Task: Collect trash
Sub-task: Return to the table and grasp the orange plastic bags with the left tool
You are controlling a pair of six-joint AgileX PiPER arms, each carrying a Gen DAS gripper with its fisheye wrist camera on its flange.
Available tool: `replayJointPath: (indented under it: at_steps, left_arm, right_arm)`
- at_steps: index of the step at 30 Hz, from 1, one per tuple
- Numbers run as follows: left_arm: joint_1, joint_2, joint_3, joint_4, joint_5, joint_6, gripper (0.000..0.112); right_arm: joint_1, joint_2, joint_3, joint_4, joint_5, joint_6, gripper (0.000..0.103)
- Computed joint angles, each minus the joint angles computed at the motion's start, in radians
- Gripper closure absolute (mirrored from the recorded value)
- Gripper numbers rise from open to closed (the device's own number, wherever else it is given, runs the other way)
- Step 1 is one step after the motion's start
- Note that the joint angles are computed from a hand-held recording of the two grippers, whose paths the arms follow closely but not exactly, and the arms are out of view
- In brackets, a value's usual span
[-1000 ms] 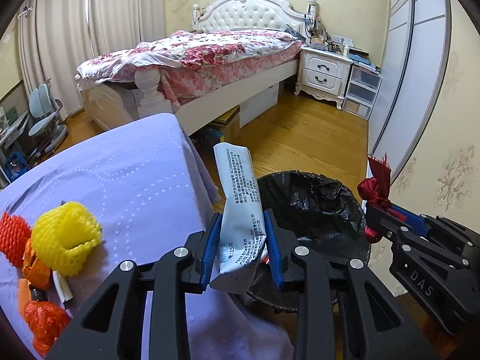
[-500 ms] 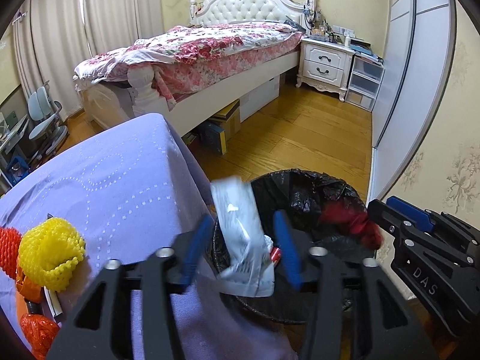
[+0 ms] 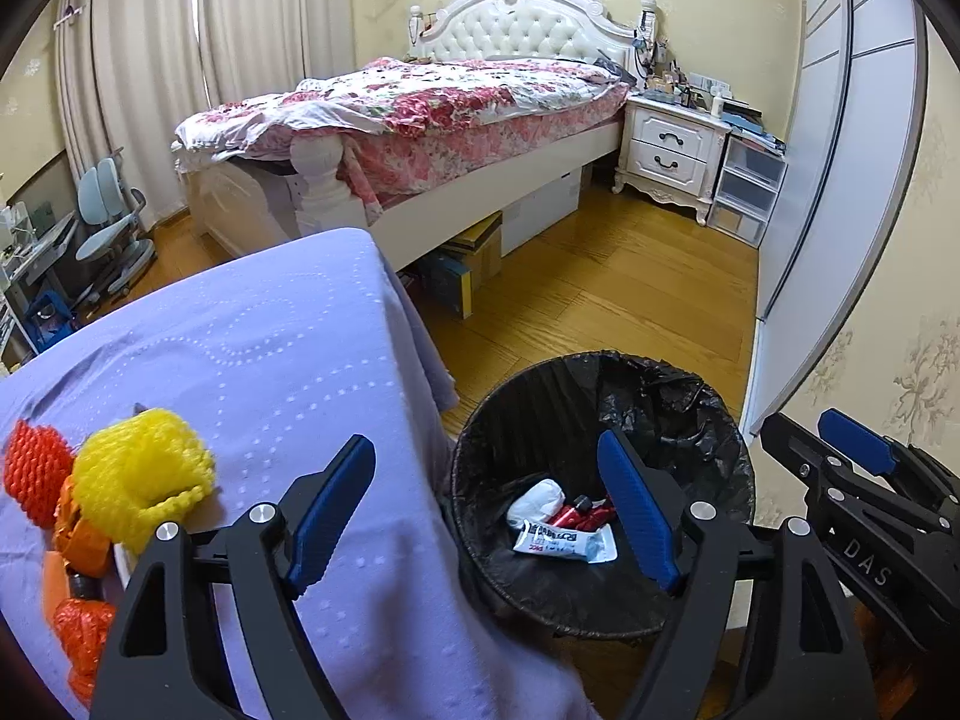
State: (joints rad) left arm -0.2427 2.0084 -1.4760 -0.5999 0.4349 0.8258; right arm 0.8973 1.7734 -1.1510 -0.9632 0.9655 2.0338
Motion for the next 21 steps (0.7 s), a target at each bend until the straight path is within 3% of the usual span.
replayJointPath:
  at_steps: [21]
  left_arm:
    - [0.24,-0.152,0.19,-0.177,0.011,0.232,0.035]
  right_arm:
    - [0.179,0.134,-0.239,0.053,0.1,-0.031,0.042]
